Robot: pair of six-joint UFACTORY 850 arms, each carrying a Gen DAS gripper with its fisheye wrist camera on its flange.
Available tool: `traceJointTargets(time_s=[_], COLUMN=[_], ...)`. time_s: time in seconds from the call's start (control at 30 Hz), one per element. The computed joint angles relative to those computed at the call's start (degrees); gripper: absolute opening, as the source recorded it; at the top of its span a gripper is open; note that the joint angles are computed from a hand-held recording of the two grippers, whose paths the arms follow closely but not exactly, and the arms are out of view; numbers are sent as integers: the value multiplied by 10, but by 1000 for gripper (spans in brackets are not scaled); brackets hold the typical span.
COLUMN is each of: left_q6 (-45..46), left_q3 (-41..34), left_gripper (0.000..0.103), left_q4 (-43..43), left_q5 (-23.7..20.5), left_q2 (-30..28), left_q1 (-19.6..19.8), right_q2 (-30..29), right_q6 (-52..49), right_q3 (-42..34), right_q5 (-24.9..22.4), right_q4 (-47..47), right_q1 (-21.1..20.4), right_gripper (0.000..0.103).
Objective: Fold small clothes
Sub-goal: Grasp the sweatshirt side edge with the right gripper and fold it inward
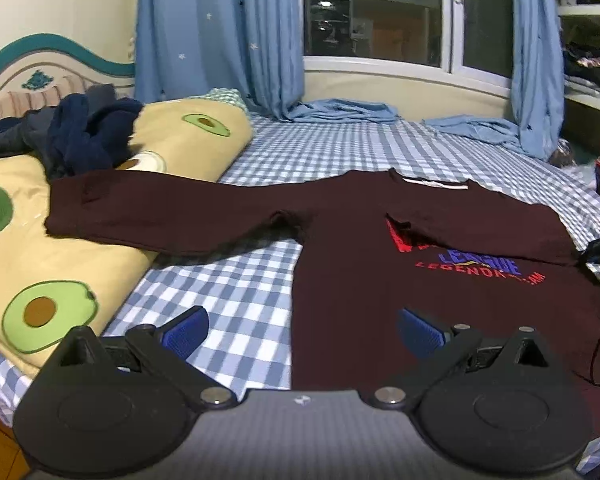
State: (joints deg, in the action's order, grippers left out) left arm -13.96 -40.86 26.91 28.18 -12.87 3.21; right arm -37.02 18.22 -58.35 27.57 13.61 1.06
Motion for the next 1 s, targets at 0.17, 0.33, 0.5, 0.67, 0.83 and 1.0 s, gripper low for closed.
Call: traceJointTargets(time_s=[0.17, 0.33, 0.5, 0.67, 0.83, 1.0], left_q6=[28, 24, 86, 171, 156, 132], left_q3=[-9, -32, -49, -72, -80, -66], left_gripper=[103, 103, 103, 103, 103, 103], left_q4=[-15, -26, -101, -197, -187, -150], left_q5=[-3, -7, -9, -31, -26, -1], left_q2=[-9, -27, -40, -61, -67, -53], left_q1=[-18, -36, -54, -71, -80, -84], right_q2=[9, -6, -112, -175, -197, -177], right_q6=[96, 71, 202, 302, 290, 428], right_q3=[4, -52, -214, -297, -311, -266], right_q5=[-9, -8, -118, -116, -93, -35], right_q4=[-95, -100, -217, -305, -304, -395], right_q1=[-25, -65, -94, -106, -117, -133], right_gripper=[41, 53, 46, 10, 6, 51])
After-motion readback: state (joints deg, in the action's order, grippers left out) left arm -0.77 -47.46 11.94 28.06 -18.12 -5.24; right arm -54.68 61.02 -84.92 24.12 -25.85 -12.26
